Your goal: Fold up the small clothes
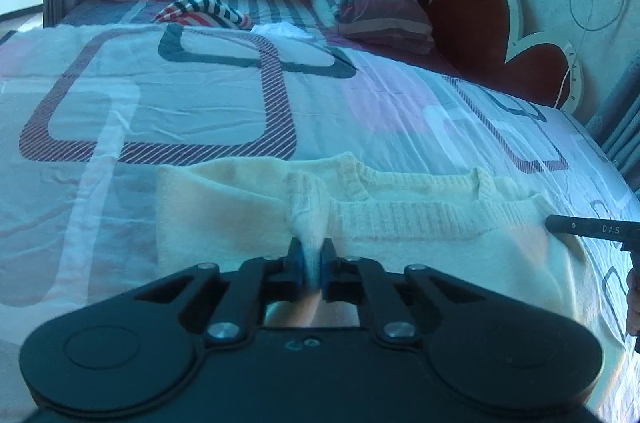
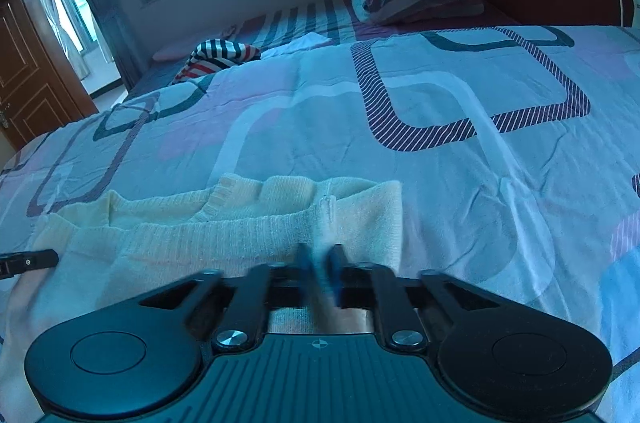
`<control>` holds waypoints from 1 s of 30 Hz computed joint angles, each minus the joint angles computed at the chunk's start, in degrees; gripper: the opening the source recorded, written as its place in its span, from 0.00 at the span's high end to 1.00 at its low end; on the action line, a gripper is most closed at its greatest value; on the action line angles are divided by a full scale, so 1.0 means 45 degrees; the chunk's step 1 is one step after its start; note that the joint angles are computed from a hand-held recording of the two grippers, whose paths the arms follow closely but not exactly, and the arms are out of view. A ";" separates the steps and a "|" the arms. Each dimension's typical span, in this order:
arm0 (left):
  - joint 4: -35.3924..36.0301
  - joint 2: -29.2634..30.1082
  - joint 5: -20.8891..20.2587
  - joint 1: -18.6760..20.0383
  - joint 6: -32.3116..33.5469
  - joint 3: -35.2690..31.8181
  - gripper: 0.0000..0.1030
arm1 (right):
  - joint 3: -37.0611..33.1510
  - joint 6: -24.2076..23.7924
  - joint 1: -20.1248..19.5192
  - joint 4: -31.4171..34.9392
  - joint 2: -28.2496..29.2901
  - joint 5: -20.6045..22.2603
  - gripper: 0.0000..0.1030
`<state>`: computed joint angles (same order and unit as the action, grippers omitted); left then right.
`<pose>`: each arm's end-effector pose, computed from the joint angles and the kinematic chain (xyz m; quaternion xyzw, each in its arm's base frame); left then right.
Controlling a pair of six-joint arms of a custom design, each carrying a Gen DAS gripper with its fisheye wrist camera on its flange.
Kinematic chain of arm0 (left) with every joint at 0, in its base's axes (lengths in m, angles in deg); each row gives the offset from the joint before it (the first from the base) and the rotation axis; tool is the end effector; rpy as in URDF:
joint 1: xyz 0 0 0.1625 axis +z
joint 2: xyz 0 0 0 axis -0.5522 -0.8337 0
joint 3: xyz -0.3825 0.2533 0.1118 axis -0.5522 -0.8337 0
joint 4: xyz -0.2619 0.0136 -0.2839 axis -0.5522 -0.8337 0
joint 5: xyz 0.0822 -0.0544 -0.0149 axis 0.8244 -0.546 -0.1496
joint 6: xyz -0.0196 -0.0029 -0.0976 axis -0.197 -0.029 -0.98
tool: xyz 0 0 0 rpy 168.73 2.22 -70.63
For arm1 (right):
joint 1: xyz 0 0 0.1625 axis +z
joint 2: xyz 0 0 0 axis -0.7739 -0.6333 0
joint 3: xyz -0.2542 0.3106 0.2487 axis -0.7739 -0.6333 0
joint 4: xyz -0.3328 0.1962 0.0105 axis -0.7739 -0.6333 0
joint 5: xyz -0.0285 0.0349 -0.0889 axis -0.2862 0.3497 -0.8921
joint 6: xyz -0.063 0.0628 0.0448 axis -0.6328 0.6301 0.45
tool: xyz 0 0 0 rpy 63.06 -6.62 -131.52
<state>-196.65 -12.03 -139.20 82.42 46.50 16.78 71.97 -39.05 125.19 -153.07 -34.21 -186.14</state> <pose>-0.3512 -0.6883 0.0227 0.2357 0.9146 -0.2686 0.1892 -0.0572 -0.6312 0.3990 0.0618 -0.8926 0.3714 0.2479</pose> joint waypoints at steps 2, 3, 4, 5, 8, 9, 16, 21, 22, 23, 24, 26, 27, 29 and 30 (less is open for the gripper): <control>-0.0853 -0.0004 0.0140 -0.0117 0.0127 0.0255 0.95 | 0.0148 -0.0012 -0.0013 -0.0289 -0.0071 0.0230 0.96; -0.1334 -0.0022 0.0187 -0.0167 0.0162 0.0357 0.95 | 0.0253 -0.0081 -0.0010 -0.0581 -0.0112 0.0379 0.96; -0.1739 -0.0026 0.0234 -0.0212 0.0217 0.0388 0.95 | 0.0352 -0.0197 0.0029 -0.0980 -0.0133 0.0469 0.96; -0.2063 -0.0010 0.0331 -0.0245 0.0268 0.0362 0.95 | 0.0421 -0.0252 0.0054 -0.1279 -0.0154 0.0572 0.96; -0.2442 0.0159 0.0584 -0.0241 0.0284 -0.0027 0.95 | 0.0476 -0.0525 0.0213 -0.2317 -0.0037 0.0677 0.96; -0.2331 0.0234 0.0630 -0.0203 0.0201 -0.0216 0.95 | 0.0406 -0.0759 0.0295 -0.2517 0.0085 0.0547 0.96; -0.2102 0.0896 0.1217 -0.0020 -0.0130 -0.0891 0.95 | -0.0179 -0.0781 0.0339 -0.3182 0.1019 -0.0383 0.98; -0.1494 0.1162 0.1638 0.0099 -0.0418 -0.1122 0.95 | -0.0521 -0.0910 0.0278 -0.2827 0.1396 -0.1007 0.98; -0.1318 0.1164 0.1629 0.0135 -0.0471 -0.1137 0.94 | -0.0576 -0.0878 0.0232 -0.2559 0.1403 -0.1059 0.98; -0.1395 0.1184 0.1739 0.0105 -0.0339 -0.1129 0.91 | -0.0538 -0.0958 0.0226 -0.2824 0.1437 -0.1069 0.98; -0.1321 0.1181 0.1932 0.0044 -0.0275 -0.1126 0.90 | -0.0504 -0.1012 0.0227 -0.3009 0.1435 -0.1080 0.97; -0.1103 0.1091 0.1976 -0.0045 -0.0227 -0.1058 0.82 | -0.0408 -0.0809 0.0177 -0.2576 0.1183 -0.0771 0.83; -0.1202 0.1055 0.2100 -0.0124 -0.0079 -0.0961 0.79 | -0.0356 -0.0736 0.0153 -0.2432 0.1066 -0.0626 0.60; -0.1339 0.0917 0.2163 -0.0239 0.0007 -0.0679 0.57 | -0.0146 -0.0732 0.0153 -0.2669 0.0930 -0.0473 0.35; -0.1339 0.0833 0.2187 -0.0289 -0.0071 -0.0552 0.48 | -0.0074 -0.0805 0.0118 -0.2659 0.0855 -0.0326 0.35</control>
